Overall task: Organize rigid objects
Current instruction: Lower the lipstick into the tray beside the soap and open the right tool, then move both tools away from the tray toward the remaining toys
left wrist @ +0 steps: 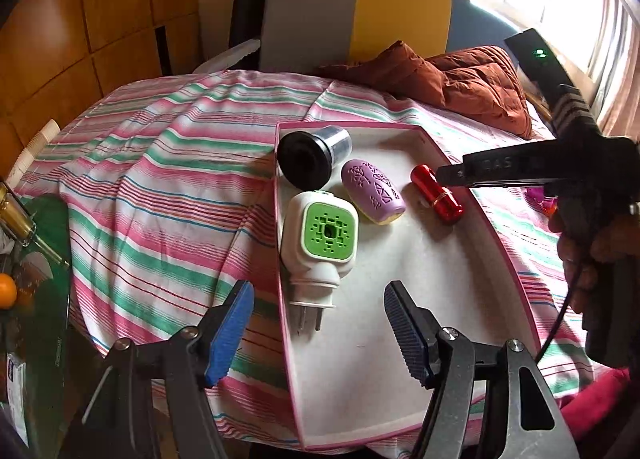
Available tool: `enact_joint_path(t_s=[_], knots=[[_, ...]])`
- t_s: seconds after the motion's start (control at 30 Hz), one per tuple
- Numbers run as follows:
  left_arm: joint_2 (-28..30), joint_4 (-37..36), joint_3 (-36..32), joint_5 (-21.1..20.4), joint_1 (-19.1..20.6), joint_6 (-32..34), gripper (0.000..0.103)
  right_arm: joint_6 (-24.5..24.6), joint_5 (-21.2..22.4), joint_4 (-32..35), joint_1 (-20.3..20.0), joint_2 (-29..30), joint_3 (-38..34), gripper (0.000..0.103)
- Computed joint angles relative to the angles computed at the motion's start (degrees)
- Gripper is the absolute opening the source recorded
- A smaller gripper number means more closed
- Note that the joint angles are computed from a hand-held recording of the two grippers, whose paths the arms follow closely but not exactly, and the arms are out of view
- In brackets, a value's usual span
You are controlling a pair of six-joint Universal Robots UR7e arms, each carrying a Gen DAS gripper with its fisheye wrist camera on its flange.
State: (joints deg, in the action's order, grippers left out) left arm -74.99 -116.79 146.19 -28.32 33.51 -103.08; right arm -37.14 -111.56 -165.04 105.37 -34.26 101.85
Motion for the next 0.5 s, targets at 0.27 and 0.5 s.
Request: enact_joint_path(t_s=[0.27,0.5], knots=[[0.7,1.0,-0.7,-0.4,-1.0,0.0,0.069,-1.3,0.9,-3.6,-1.3,-3.9,4.7,0.033],[1.5,1.6,-1.2,-0.5,-2.1,0.2,0.069,-2.8,0.8,-5.7,-2.5,-6.6,7.6,0.033]])
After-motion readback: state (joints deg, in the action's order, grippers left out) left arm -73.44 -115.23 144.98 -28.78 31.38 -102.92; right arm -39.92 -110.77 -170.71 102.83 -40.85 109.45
